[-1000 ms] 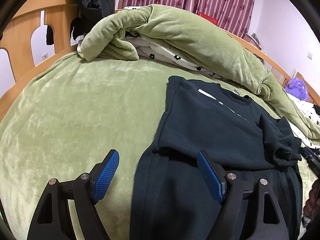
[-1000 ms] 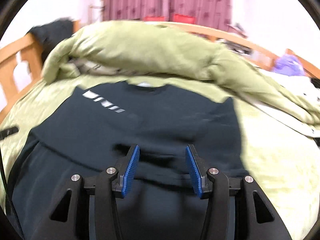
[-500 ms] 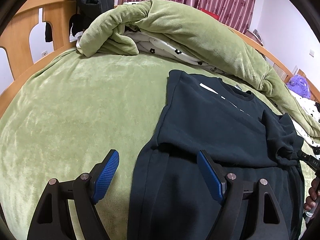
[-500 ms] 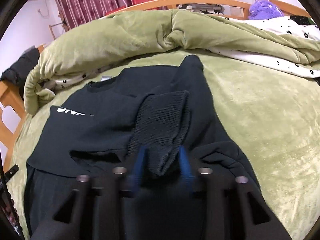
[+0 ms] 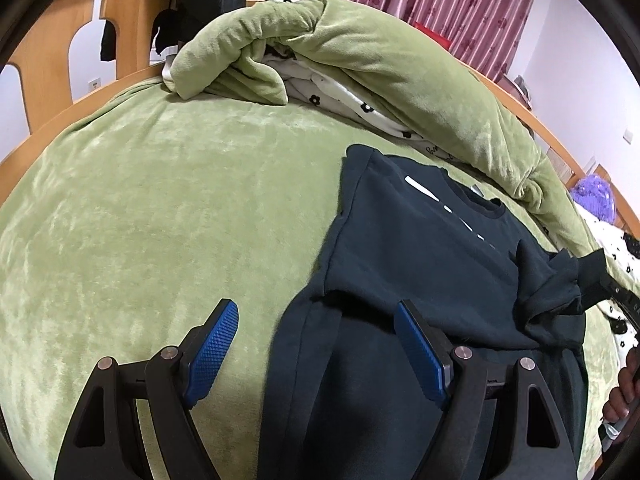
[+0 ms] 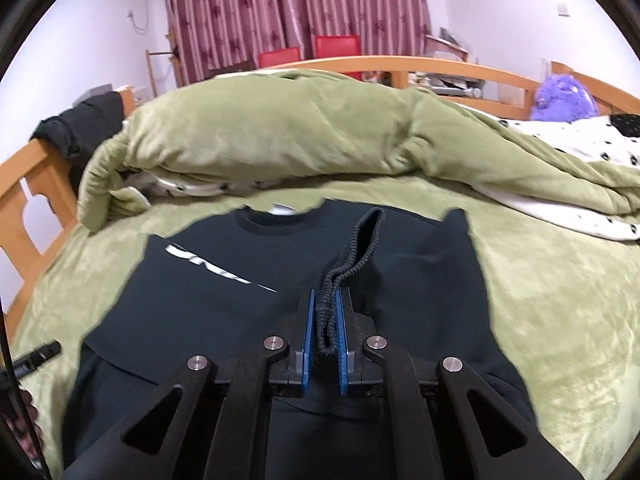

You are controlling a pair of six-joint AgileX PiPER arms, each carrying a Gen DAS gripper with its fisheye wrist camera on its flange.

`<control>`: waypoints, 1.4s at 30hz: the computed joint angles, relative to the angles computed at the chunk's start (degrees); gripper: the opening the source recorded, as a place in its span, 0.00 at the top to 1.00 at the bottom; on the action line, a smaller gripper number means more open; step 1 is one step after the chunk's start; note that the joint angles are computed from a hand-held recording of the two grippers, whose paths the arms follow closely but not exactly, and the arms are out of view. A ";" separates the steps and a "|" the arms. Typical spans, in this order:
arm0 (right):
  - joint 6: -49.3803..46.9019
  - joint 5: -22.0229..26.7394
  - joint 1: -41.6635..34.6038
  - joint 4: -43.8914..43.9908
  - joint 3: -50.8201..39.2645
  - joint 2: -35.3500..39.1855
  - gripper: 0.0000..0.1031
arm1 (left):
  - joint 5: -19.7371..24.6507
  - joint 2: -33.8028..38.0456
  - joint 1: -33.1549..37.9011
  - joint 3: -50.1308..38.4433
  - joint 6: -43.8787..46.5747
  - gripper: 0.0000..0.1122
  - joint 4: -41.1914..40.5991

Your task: Fold small clothes

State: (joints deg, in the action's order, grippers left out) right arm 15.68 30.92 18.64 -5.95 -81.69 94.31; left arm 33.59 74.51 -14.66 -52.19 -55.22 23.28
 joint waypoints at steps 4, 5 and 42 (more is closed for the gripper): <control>2.01 1.99 4.31 -1.11 -5.63 3.21 0.90 | -0.58 -0.65 1.69 0.02 1.78 0.30 -2.44; 2.41 2.76 5.73 -1.02 -7.80 4.65 0.90 | -0.85 -0.80 2.12 0.08 2.19 0.30 -3.05; -34.40 -2.85 -27.43 25.95 14.82 -0.64 0.50 | 3.36 4.47 -7.98 -5.78 -8.31 0.30 6.27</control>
